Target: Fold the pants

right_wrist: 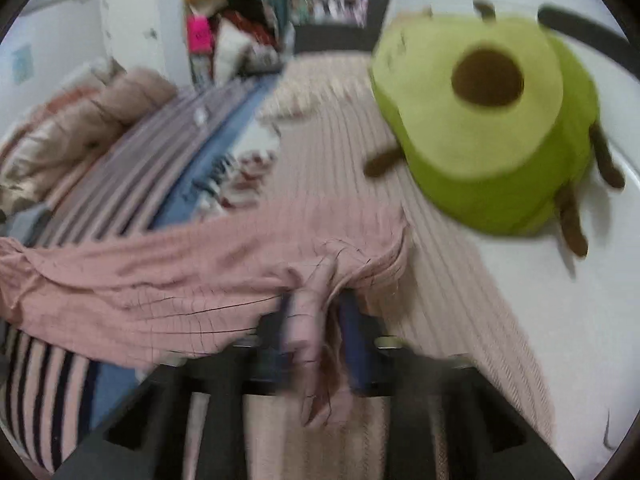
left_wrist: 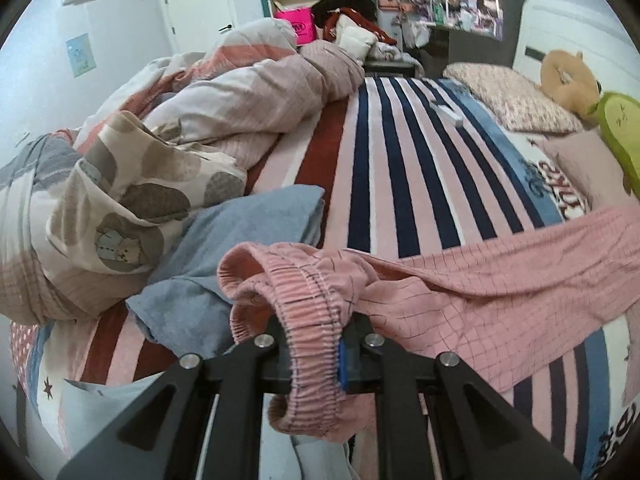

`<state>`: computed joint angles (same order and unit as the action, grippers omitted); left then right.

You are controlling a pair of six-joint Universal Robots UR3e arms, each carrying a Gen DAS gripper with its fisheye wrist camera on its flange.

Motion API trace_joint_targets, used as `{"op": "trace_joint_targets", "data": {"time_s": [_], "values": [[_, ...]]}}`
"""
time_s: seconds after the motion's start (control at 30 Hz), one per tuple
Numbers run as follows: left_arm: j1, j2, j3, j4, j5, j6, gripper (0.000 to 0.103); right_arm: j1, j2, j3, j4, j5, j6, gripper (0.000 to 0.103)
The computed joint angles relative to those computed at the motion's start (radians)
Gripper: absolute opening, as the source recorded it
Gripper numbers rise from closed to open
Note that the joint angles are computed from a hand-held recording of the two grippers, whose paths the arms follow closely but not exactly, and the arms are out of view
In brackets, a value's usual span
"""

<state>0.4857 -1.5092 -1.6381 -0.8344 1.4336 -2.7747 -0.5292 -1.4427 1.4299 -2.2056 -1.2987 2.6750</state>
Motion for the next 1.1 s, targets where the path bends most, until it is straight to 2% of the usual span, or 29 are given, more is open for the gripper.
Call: {"op": "trace_joint_targets", "data": {"time_s": [0.03, 0.13, 0.2, 0.27, 0.3, 0.33, 0.4, 0.6, 0.8, 0.97, 1.03, 1.1], "values": [[-0.007, 0.002, -0.012, 0.014, 0.008, 0.006, 0.01, 0.0, 0.009, 0.016, -0.021, -0.013, 0.001, 0.069], [-0.012, 0.002, -0.032, 0.029, 0.009, 0.006, 0.01, -0.002, 0.08, -0.034, 0.068, -0.014, 0.004, 0.07], [-0.019, -0.01, -0.032, 0.032, 0.023, 0.003, 0.01, -0.005, 0.093, -0.012, 0.034, 0.008, -0.001, 0.073], [-0.024, -0.021, -0.029, 0.03, 0.034, -0.005, 0.01, -0.002, 0.1, 0.001, 0.019, 0.056, -0.027, 0.053], [-0.025, -0.027, -0.028, 0.028, 0.035, -0.011, 0.01, 0.004, 0.099, 0.012, 0.011, 0.071, -0.039, 0.031], [-0.026, -0.028, -0.031, 0.03, 0.035, -0.012, 0.01, 0.017, 0.088, 0.035, -0.013, 0.066, -0.049, 0.018], [-0.031, -0.03, -0.04, 0.04, 0.04, -0.012, 0.01, 0.044, 0.071, 0.078, -0.078, 0.061, -0.078, 0.006], [-0.012, 0.012, -0.068, 0.054, -0.001, -0.007, 0.01, 0.008, -0.051, 0.216, -0.203, 0.149, -0.056, 0.004], [0.044, 0.083, -0.054, 0.022, -0.068, -0.005, 0.01, -0.067, -0.215, 0.29, -0.195, 0.237, -0.045, 0.004], [0.144, 0.227, -0.075, -0.086, -0.182, 0.044, 0.01, -0.166, -0.417, 0.33, -0.036, 0.292, -0.123, 0.003], [0.195, 0.287, -0.078, -0.155, -0.238, 0.073, 0.01, -0.249, -0.526, 0.341, 0.094, 0.33, -0.181, 0.003], [0.27, 0.362, -0.07, -0.279, -0.31, 0.128, 0.01, -0.361, -0.634, 0.349, 0.239, 0.387, -0.265, 0.003]]}}
